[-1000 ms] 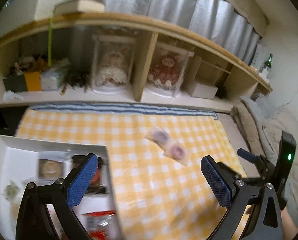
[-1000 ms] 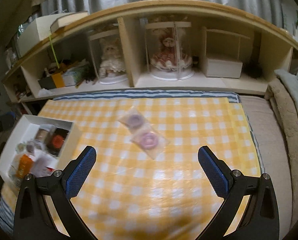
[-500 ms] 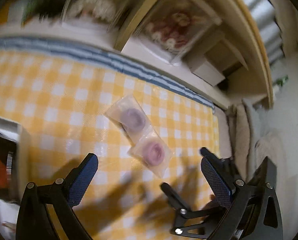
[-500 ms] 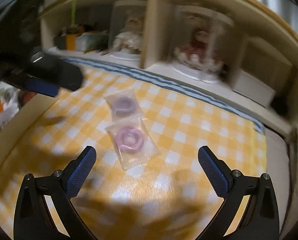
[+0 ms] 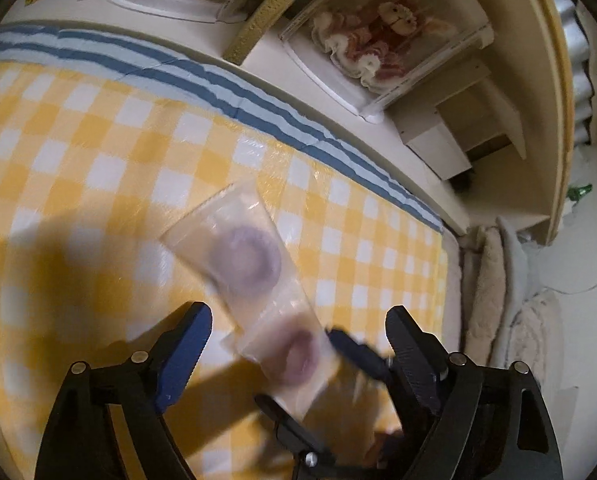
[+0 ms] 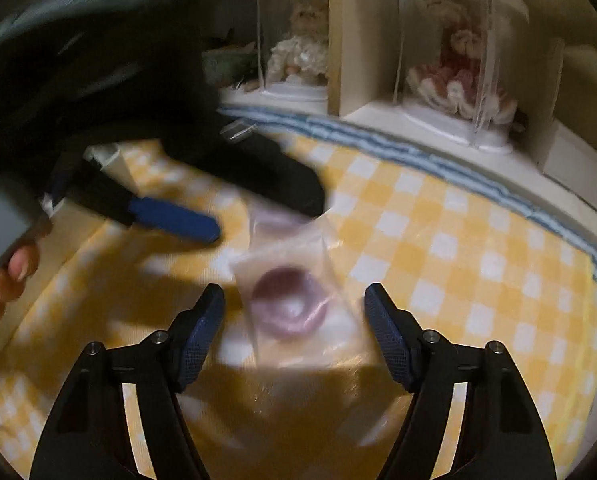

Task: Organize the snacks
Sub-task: 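Grasp the purple ring-sweet packet with the left tool while the right tool grasps the pink one, then lift both ring-sweet packets and carry them over the white tray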

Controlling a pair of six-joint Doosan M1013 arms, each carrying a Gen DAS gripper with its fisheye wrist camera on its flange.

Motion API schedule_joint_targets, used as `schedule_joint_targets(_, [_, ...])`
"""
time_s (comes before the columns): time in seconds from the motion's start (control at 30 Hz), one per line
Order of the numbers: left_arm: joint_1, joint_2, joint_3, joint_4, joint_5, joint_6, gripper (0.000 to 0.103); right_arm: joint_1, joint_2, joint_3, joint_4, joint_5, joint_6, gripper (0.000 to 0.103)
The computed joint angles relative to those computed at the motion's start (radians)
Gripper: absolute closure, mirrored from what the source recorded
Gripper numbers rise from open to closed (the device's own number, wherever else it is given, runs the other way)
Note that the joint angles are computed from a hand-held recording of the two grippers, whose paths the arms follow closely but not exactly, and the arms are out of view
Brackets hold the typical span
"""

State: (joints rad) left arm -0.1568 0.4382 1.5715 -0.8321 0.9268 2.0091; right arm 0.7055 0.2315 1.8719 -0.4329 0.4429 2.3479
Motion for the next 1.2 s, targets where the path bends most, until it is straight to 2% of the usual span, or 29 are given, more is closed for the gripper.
schedule_joint_targets(0.1, [-0.03,0.004,-0.005,0.043,-0.062,-0.017,0.019,0.026,-0.006,0.007,-0.104,0.026,0.095,0.046])
schedule_joint_targets(0.3, [-0.097,0.011,-0.027,0.189,-0.146,-0.085,0.022,0.072,-0.027,0.021,-0.168,0.089,0.187,0.048])
schedule_joint_targets(0.5, [-0.189,0.013,-0.041,0.52,-0.233,-0.288,0.026,0.103,-0.063,0.052,-0.178,0.151,0.317,0.049])
schedule_joint_targets(0.53, [-0.203,0.013,-0.043,0.581,-0.237,-0.327,0.028,0.107,-0.067,0.055,-0.175,0.159,0.327,0.049])
schedule_joint_targets(0.6, [-0.229,0.014,-0.044,0.722,-0.246,-0.414,0.042,0.116,-0.077,0.06,-0.166,0.181,0.335,0.049])
schedule_joint_targets(0.63, [-0.241,0.014,-0.041,0.788,-0.251,-0.459,0.045,0.119,-0.08,0.062,-0.165,0.191,0.342,0.049])
schedule_joint_targets(0.67, [-0.242,0.012,-0.037,0.804,-0.257,-0.467,0.05,0.12,-0.082,0.063,-0.163,0.198,0.349,0.049])
schedule_joint_targets(0.7, [-0.242,0.01,-0.031,0.808,-0.264,-0.47,0.055,0.122,-0.083,0.064,-0.164,0.205,0.359,0.049])
schedule_joint_targets(0.8, [-0.242,0.003,-0.022,0.786,-0.268,-0.441,0.058,0.131,-0.099,0.076,-0.162,0.217,0.394,0.049])
schedule_joint_targets(1.03, [-0.222,-0.055,0.057,0.609,-0.311,-0.251,0.059,0.115,-0.131,0.102,-0.135,0.224,0.433,0.05])
schedule_joint_targets(1.2, [-0.212,-0.114,0.115,0.483,-0.329,-0.115,0.059,0.129,-0.16,0.101,-0.171,0.274,0.502,0.05])
